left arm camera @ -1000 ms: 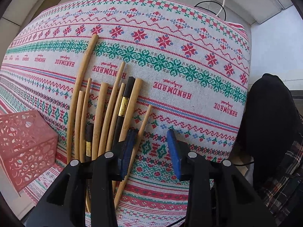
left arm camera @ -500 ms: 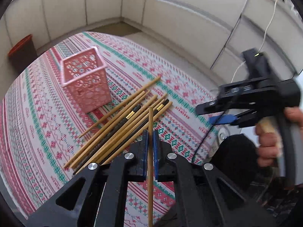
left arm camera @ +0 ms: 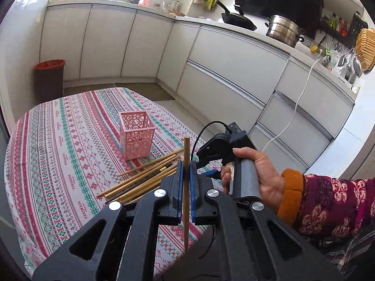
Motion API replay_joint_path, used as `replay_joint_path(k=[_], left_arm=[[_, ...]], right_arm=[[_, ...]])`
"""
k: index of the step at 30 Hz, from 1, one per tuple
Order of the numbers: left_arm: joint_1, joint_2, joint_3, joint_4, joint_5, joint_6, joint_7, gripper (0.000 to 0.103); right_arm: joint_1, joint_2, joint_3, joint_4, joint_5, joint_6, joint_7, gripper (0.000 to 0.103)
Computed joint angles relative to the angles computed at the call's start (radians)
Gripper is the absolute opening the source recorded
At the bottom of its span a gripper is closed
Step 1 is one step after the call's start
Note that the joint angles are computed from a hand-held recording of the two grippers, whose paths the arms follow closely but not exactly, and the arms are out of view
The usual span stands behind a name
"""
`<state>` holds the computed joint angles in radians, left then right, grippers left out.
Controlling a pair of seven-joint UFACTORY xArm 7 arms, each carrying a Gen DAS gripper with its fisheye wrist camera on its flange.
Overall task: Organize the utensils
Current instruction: 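Lift the chopstick upright with the left tool toward the pink holder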
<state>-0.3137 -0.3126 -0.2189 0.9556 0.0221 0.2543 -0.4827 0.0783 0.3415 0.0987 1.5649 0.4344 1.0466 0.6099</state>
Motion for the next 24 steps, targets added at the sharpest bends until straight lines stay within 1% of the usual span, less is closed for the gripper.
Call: replay_joint_path(k=[3,6,8,11,14,16,17,18,21,24], left_arm=[[-0.012,-0.036,0.016,-0.023,-0.017,-0.006,0.014,0.004],[0.0,-0.063,0.016,-0.042,-0.017,-0.008,0.013,0.004],[-0.005,-0.077,0.027,-0.054,-0.029,-0.018,0.025,0.004],[-0.004,-0.086,0.033,-0.069,-0.04,-0.039,0.033,0.004],[0.004,-0.094,0.031,-0.076,-0.044,-0.045,0.03,0.004],[0.013,-0.101,0.025,-0.079,-0.043,-0.045,0.022,0.004],[0.015,-0.104,0.024,-0.081,-0.043,-0.042,0.019,0.004],[0.022,-0.109,0.018,-0.081,-0.039,-0.037,0.012,0.004],[0.031,-0.124,0.012,-0.078,-0.03,-0.017,0.003,0.004],[0.043,-0.135,0.002,-0.078,-0.017,-0.01,-0.008,0.004]], right_arm=[[0.02,0.036,0.0,0.047,-0.034,0.011,0.031,0.026],[0.04,0.073,-0.001,0.093,-0.07,0.032,0.077,0.025],[0.053,0.087,-0.006,0.112,-0.1,0.028,0.108,0.025],[0.068,0.121,-0.008,0.162,-0.139,0.047,0.139,0.026],[0.09,0.183,-0.012,0.256,-0.183,0.083,0.185,0.026],[0.095,0.199,-0.011,0.279,-0.195,0.087,0.204,0.025],[0.096,0.2,-0.01,0.279,-0.198,0.084,0.205,0.023],[0.098,0.204,-0.009,0.282,-0.214,0.088,0.205,0.012],[0.08,0.146,0.001,0.193,-0.197,0.048,0.145,0.009],[0.051,0.096,0.008,0.1,-0.146,0.005,0.094,0.008]])
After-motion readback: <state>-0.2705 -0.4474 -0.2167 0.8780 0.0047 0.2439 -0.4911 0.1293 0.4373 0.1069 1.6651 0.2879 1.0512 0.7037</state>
